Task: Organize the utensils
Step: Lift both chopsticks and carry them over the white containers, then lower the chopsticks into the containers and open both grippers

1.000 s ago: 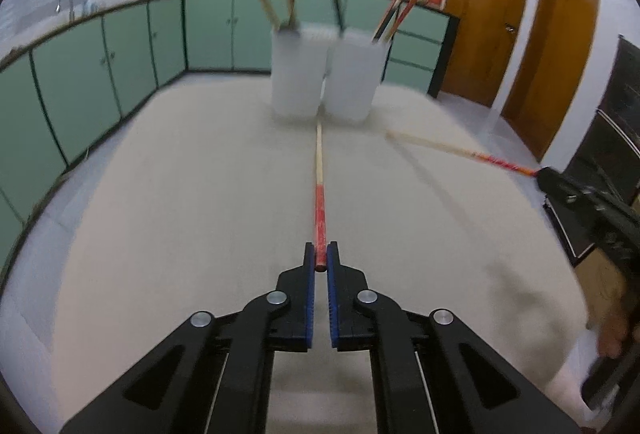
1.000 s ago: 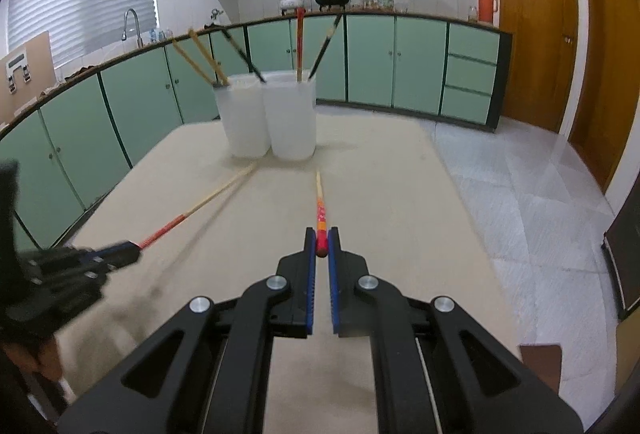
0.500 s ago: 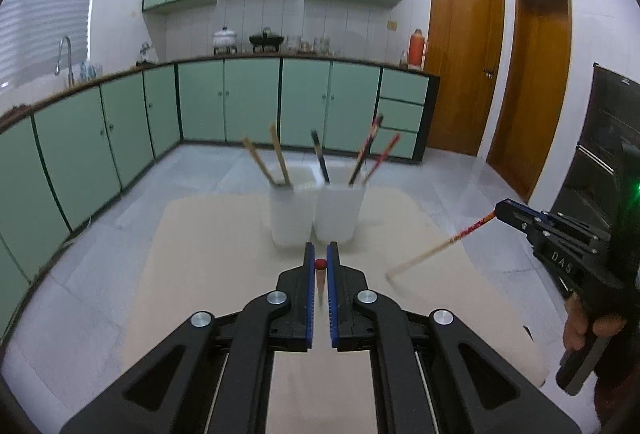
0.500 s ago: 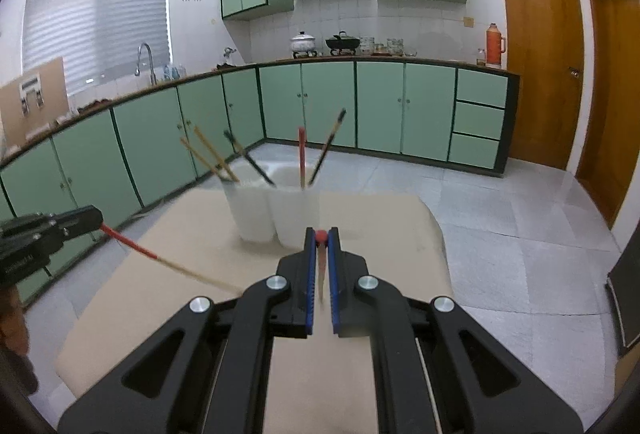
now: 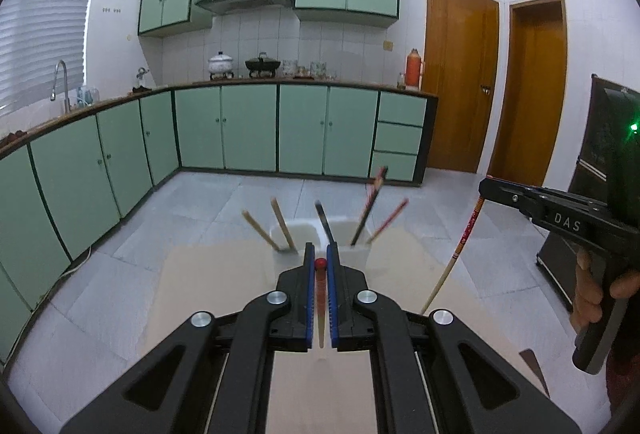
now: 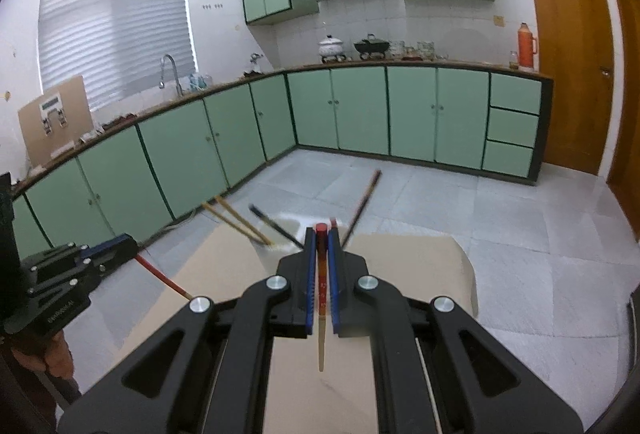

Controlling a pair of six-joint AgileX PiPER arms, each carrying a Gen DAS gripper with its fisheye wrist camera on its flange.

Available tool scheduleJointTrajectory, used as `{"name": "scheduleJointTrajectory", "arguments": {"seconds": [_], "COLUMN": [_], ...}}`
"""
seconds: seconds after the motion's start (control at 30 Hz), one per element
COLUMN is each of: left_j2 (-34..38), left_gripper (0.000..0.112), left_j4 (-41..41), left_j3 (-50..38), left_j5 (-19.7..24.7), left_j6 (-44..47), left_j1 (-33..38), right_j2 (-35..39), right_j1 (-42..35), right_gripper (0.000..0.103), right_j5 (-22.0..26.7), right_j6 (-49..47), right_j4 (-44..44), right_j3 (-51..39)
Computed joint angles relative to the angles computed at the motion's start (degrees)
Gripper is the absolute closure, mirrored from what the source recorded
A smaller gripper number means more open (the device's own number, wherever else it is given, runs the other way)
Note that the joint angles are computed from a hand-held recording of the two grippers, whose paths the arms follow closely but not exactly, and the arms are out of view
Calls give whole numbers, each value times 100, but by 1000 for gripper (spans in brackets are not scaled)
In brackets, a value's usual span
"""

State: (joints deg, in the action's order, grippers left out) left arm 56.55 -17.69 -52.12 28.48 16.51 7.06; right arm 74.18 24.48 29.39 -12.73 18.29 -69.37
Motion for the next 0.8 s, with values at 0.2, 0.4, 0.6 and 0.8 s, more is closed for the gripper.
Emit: {"name": "scheduleJointTrajectory", "arguments": {"seconds": [0.2, 0.4, 0.6, 0.8], "left_j2": [320, 741, 1508, 2328], "left_gripper": [107, 107, 107, 107], "left_j4": [-646, -213, 512, 190], "left_j3": [-854, -1841, -2562, -2917], "left_j5": [197, 47, -236, -147], "left_j6": [600, 347, -263, -245], "left_j1": [349, 238, -36, 20], "right_j2": [565, 1208, 1955, 2624], "right_j1": [-73, 26, -13, -86], "right_gripper": [98, 98, 98, 98], "right_j5": [448, 726, 841, 831], "right_j6": [-176, 0, 171, 210], "right_j4": [163, -228, -459, -462], "right_j3": [-1343, -2774, -3803, -4216]}}
